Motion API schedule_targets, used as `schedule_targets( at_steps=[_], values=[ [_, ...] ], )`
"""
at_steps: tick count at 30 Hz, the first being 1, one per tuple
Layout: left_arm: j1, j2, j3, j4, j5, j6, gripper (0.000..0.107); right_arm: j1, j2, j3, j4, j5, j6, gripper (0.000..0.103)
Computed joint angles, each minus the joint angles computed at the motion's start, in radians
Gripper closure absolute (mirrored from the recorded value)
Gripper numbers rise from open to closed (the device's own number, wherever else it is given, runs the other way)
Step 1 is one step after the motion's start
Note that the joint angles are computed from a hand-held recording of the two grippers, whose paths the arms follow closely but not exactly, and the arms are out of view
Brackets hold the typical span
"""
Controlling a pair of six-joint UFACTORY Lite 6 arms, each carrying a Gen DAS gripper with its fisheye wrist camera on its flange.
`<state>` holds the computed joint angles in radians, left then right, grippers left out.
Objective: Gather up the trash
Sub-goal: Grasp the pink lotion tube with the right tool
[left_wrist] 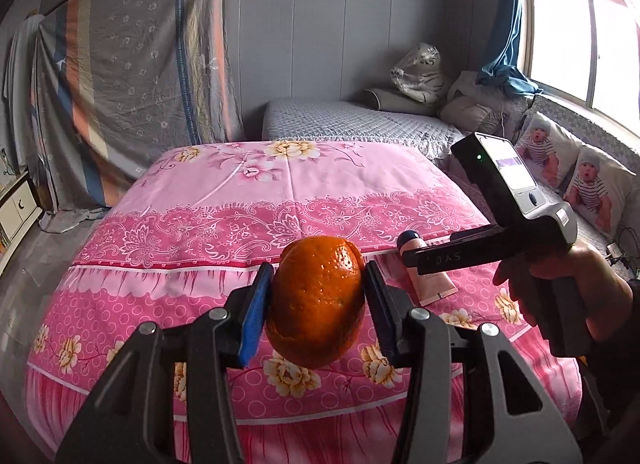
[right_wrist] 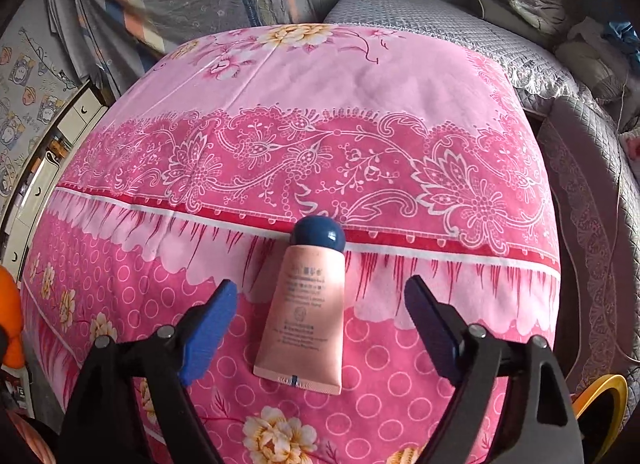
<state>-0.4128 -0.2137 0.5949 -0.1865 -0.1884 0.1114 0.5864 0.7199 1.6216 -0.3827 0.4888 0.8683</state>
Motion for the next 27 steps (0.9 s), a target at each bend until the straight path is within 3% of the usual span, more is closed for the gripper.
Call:
schedule_targets(
  at_steps=[4,7,9,11,14,18,27],
  values=[
    [0.002,-0.015,-0.004,-0.077,-0.012,0.079,0.063,0.003,0.076,0.099,0.025,0.054,-0.031,0.028],
    [0.014,-0.029,-0.006,-0.01,-0.006,0.01,0.063,-0.002,0.135,0.171,0.073,0.085,-0.08,0.035],
    [0.012,-0.038,-0.008,-0.04,-0.008,0.039,0.063,0.0,0.163,0.205,0.079,0.101,-0.088,0.044],
    [0.009,-0.046,-0.011,-0.073,-0.009,0.074,0.063,0.008,0.174,0.221,0.047,0.115,-0.065,0.061],
    [-0.003,-0.056,-0.012,-0.121,-0.005,0.121,0.063,0.017,0.179,0.233,0.014,0.124,-0.046,0.065],
    [-0.03,-0.078,-0.016,-0.265,-0.001,0.254,0.063,0.028,0.07,0.108,-0.055,0.062,0.029,0.066],
    [-0.166,-0.107,0.013,-0.724,-0.039,0.689,0.063,-0.004,-0.42,-0.409,0.086,-0.155,-0.037,0.065]
  ],
)
